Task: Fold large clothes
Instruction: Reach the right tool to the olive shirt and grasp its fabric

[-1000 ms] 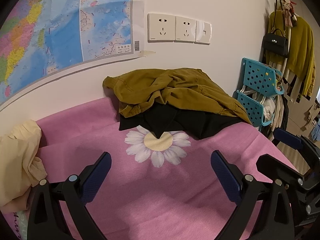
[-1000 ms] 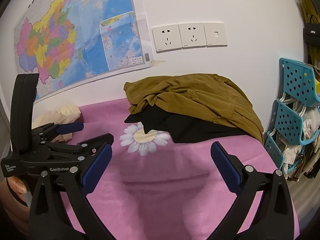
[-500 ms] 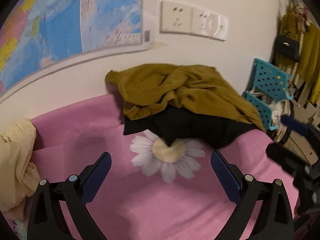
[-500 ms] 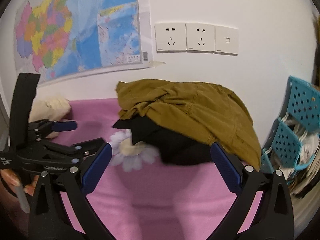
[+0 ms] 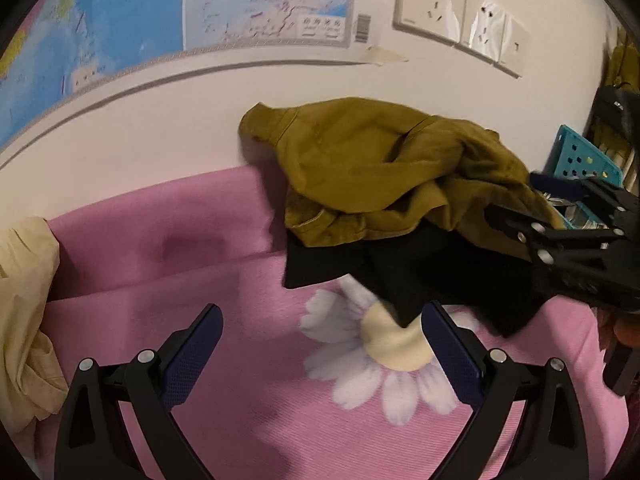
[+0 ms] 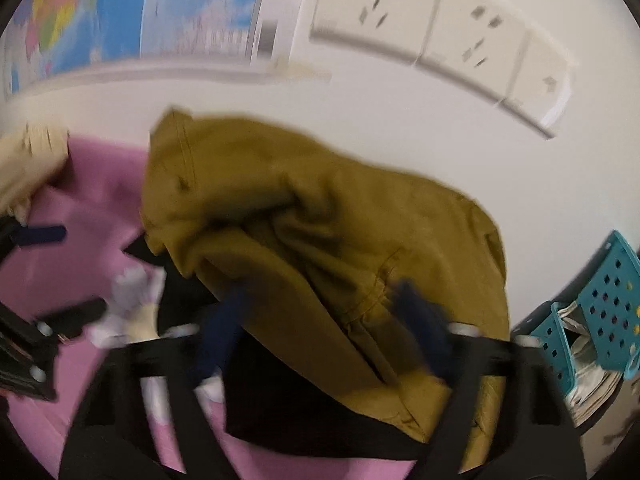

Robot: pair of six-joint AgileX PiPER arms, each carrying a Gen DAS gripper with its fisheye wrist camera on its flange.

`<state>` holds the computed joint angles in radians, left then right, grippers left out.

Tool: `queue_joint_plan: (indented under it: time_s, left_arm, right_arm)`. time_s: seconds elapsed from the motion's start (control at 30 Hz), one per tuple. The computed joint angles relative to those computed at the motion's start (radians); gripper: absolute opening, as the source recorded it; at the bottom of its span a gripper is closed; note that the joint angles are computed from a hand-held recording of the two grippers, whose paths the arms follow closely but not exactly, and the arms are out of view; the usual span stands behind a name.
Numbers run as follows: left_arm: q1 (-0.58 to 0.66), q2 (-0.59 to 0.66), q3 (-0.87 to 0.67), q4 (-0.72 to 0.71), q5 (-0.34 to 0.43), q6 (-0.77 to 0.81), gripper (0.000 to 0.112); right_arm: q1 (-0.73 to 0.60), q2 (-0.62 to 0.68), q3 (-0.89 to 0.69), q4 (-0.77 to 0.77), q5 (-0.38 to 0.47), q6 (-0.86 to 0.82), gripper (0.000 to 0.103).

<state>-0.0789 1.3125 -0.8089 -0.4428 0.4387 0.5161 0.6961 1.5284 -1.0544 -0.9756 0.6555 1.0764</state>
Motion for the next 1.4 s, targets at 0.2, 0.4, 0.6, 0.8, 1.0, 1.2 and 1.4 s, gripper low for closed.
queue_joint_plan:
  time_s: [0.2, 0.4, 0.6, 0.8, 1.0, 1.2, 1.4]
  left_arm:
    - [0.03, 0.01, 0.01, -0.032, -0.035, 0.054, 0.096]
    - [0.106, 0.016, -0.002, -0.118, -0.027, 0.153, 0.096]
    - [0.169, 0.033, -0.021, -0.164, 0.007, 0.204, 0.096]
    - [0.178, 0.035, -0.017, -0.208, 0.018, 0.253, 0.096]
    - [0.152, 0.059, -0.025, -0.178, 0.011, 0.218, 0.096]
    - [0.17, 0.088, -0.034, -0.21, 0.025, 0.258, 0.096]
    - [0.205, 0.123, -0.057, -0.391, 0.102, 0.438, 0.096]
  right_arm:
    - [-0.028, -0.258, 0.19, -0.037, -0.046, 0.051, 0.009]
    - [0.114, -0.343, 0.244, -0.062, 0.053, 0.061, 0.08]
    - [0.284, -0.031, 0.086, -0.268, 0.213, 0.04, 0.071]
    - [0.208, -0.072, 0.016, -0.257, 0.099, 0.033, 0.069]
    - [0.104, 0.135, -0.233, -0.114, 0.149, -0.253, 0.08]
    - [0.073, 0.154, -0.377, -0.004, 0.177, -0.479, 0.004]
    - [-0.099, -0.14, -0.379, 0.241, 0.112, -0.53, 0.004]
